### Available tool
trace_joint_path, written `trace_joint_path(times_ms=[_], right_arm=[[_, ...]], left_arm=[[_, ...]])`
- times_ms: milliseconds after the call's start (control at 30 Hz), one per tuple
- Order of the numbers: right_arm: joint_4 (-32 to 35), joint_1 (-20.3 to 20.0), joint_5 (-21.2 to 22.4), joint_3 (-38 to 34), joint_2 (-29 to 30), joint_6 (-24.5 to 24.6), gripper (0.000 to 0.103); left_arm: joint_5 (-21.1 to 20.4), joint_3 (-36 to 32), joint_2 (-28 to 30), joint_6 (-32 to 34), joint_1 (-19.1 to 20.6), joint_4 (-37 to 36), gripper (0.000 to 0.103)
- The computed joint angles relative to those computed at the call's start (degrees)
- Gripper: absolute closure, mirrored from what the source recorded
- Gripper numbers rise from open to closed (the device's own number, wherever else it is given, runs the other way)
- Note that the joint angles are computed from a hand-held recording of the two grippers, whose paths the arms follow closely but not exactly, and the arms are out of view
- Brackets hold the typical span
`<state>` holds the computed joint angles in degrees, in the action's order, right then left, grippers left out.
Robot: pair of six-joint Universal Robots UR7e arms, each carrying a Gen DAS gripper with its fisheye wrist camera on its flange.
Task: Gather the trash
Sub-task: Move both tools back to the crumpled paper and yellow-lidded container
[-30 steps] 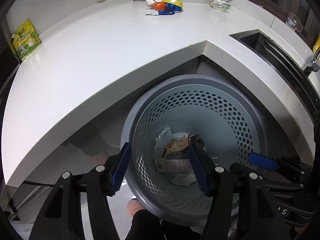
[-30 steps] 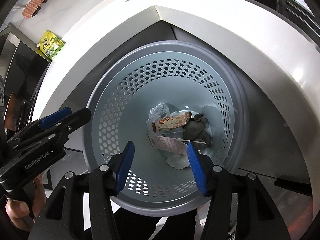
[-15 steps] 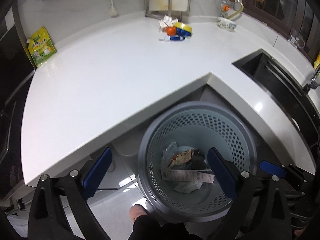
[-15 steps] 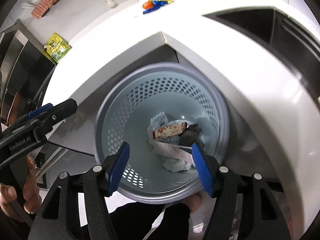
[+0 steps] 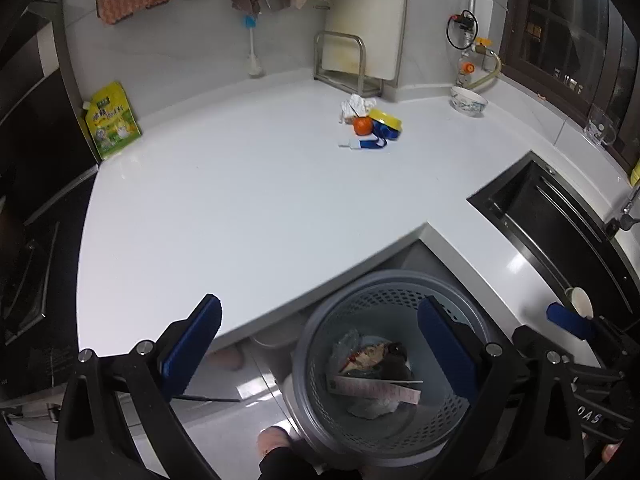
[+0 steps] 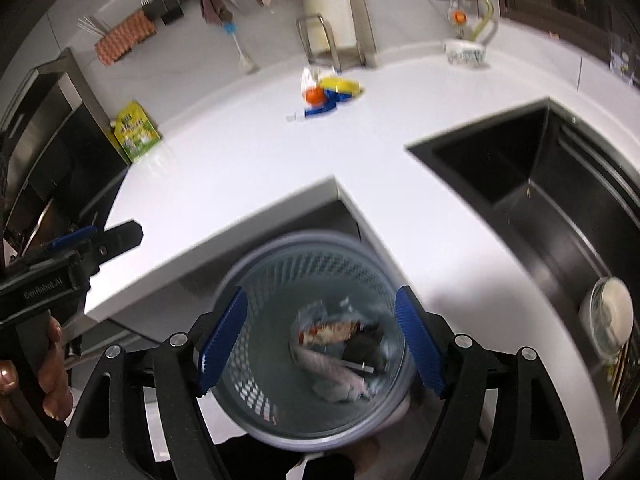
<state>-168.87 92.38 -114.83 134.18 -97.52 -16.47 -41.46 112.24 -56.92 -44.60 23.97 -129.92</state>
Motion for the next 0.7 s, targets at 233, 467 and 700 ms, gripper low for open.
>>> trace_joint_path(times_ms=[233,467,700], right_arm=[[0.02,0.56,0.93,-4.46,2.99,0.93,0.028],[-2.49,2.59,-2.59,-10.99,10.31,4.08,0.028],[-3.97,4.22,-7.55,-20.99,20.22,9.03,0.028]], left_arm=[[2.73,-2.84,0.27,2.47,1.41,-0.45,0.006],[3.55,-7.42,2.53,11.77,5.74,-6.60,0.006],[1.13,-17.40,8.54,28.20,12.64,-15.08,0.006]])
